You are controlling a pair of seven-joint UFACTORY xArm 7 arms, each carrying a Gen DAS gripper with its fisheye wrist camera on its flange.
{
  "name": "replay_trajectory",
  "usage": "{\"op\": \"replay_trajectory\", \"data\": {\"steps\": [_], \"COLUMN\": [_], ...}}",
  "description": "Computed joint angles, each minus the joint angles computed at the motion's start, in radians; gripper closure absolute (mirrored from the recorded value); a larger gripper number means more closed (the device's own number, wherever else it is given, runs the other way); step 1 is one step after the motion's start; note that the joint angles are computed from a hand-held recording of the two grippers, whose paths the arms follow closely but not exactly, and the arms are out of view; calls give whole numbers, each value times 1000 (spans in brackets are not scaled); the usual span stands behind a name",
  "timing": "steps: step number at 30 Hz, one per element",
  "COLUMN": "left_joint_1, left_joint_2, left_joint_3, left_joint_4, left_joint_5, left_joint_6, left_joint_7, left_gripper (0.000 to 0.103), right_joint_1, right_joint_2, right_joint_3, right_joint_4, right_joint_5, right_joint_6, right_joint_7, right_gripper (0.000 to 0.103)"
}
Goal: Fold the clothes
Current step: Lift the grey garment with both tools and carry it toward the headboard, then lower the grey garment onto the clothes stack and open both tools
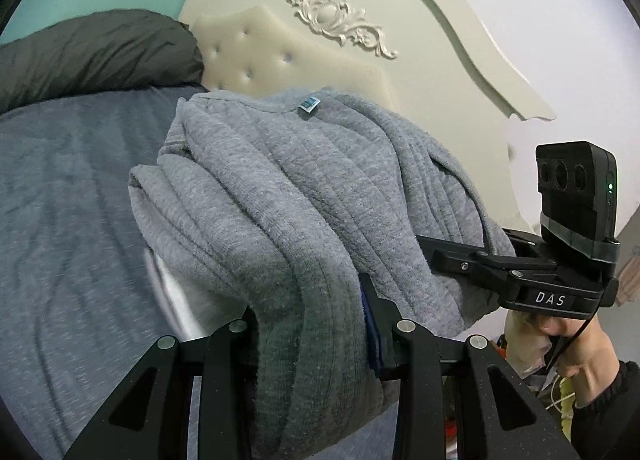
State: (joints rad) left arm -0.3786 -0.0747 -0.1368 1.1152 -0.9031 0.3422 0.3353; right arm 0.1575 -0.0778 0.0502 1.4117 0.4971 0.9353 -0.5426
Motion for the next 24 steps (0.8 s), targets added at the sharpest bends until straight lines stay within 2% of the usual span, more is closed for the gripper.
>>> {"op": "replay_trajectory", "data": {"steps": [3,8,10,12,15,16,17,18,21,22,24], "left_joint_1": [-6,11,30,44,50,45,39,33,38,54,73], "left_joint_2": [88,178,181,160,113,89,55,25,-51,-68,-85], "left_joint_3": [-21,-80,-108,-112,-91,-81,-73,-67,-61,-69,-75], "left_joint_4": [48,41,22,4,-31,-51,-81,-107,-174,-188,-194], "left_joint_5": [-41,-109,-211,-287,-359,-324,-262,-204,37,133,268], "left_joint_6": [-25,-77,-95,-76,-37,-44,-62,-94,-177,-193,-182], "left_joint_7": [9,34,124,177,208,180,131,91,-86,-157,-233], "left_gripper": [66,65,64,59,48,46,42,38,37,37,37], "right_joint_1": [-22,-68,-85,-104,-131,-133,-134,-134,-122,-114,-96], "right_joint_2": [23,73,92,110,94,77,63,49,7,-8,-38], "right_joint_3": [-20,-35,-35,-36,-40,-39,-40,-41,-40,-38,-39], "right_joint_4": [-12,-52,-81,-97,-146,-166,-182,-194,-227,-238,-266], "right_joint_5": [7,28,44,85,192,202,209,212,191,170,172], "right_joint_6": [-12,-29,-38,-46,-93,-133,-165,-188,-281,-322,-412], "right_joint_7": [-36,-89,-92,-99,-149,-153,-153,-147,-124,-120,-111], "right_gripper": [70,70,69,66,49,42,41,41,40,40,40]}}
